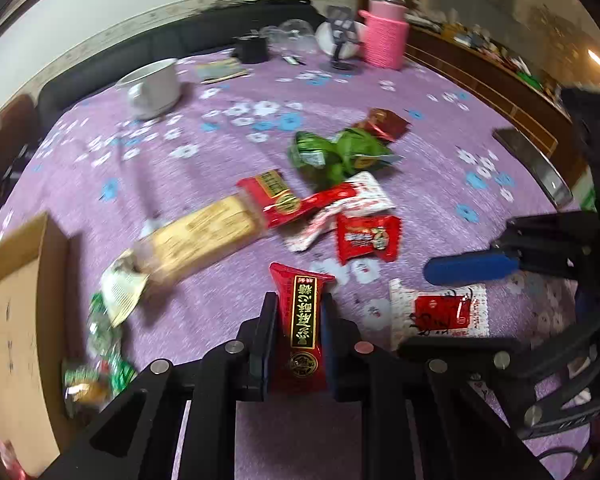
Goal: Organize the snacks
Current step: 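Carry both packets over the cardboard box and release them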
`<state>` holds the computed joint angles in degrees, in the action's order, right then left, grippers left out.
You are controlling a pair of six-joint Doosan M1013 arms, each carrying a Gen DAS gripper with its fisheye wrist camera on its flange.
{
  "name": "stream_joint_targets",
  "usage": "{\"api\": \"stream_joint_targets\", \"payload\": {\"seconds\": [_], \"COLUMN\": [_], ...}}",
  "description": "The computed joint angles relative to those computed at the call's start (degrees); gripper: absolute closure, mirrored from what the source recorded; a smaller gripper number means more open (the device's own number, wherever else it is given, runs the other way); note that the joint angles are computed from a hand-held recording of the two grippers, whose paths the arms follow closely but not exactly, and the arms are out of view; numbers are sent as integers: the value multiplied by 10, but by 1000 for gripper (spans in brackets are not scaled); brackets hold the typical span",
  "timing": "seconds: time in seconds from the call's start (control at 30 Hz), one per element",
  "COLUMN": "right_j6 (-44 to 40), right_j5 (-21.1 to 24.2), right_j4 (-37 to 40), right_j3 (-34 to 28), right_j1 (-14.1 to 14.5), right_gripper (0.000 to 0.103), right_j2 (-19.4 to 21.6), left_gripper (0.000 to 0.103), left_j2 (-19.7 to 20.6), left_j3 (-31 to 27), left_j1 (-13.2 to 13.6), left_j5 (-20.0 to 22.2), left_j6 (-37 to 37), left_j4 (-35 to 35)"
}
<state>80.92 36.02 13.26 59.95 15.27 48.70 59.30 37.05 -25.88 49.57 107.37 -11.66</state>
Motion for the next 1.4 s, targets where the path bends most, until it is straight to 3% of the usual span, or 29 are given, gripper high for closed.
{"api": "stream_joint_targets", "payload": {"seconds": [0.13,0.2,0.3,0.57,0.77,0.93,1.07,1.2,1.4], "right_j6": [64,57,84,34,-32,-63,-40,5,59], "right_j5": [-15,-21,-28,-59,-23,56,114,191,282], "right_j4": [-140,-130,-140,-15,105,186,166,125,84], "right_j3": [6,12,18,34,-21,-120,-213,-344,-507], "right_j1": [22,24,25,22,27,38,55,72,84], "right_gripper": [54,76,77,78,77,77,76,76,76], "right_j2": [-1,-4,-7,-29,-10,41,91,160,248], "left_gripper": [85,84,84,84,84,84,84,84,83], "left_j2": [-23,-42,-67,-116,-121,-111,-99,-89,-92], "left_j3": [45,77,121,197,202,186,172,163,172], "left_j1": [12,21,31,68,94,113,125,131,136], "left_j5": [-27,-49,-83,-145,-166,-160,-146,-139,-140], "left_j6": [-24,-22,-13,-5,-106,-188,-215,-230,-218], "left_j4": [-32,-65,-101,-183,-111,-56,-54,-60,-91]}}
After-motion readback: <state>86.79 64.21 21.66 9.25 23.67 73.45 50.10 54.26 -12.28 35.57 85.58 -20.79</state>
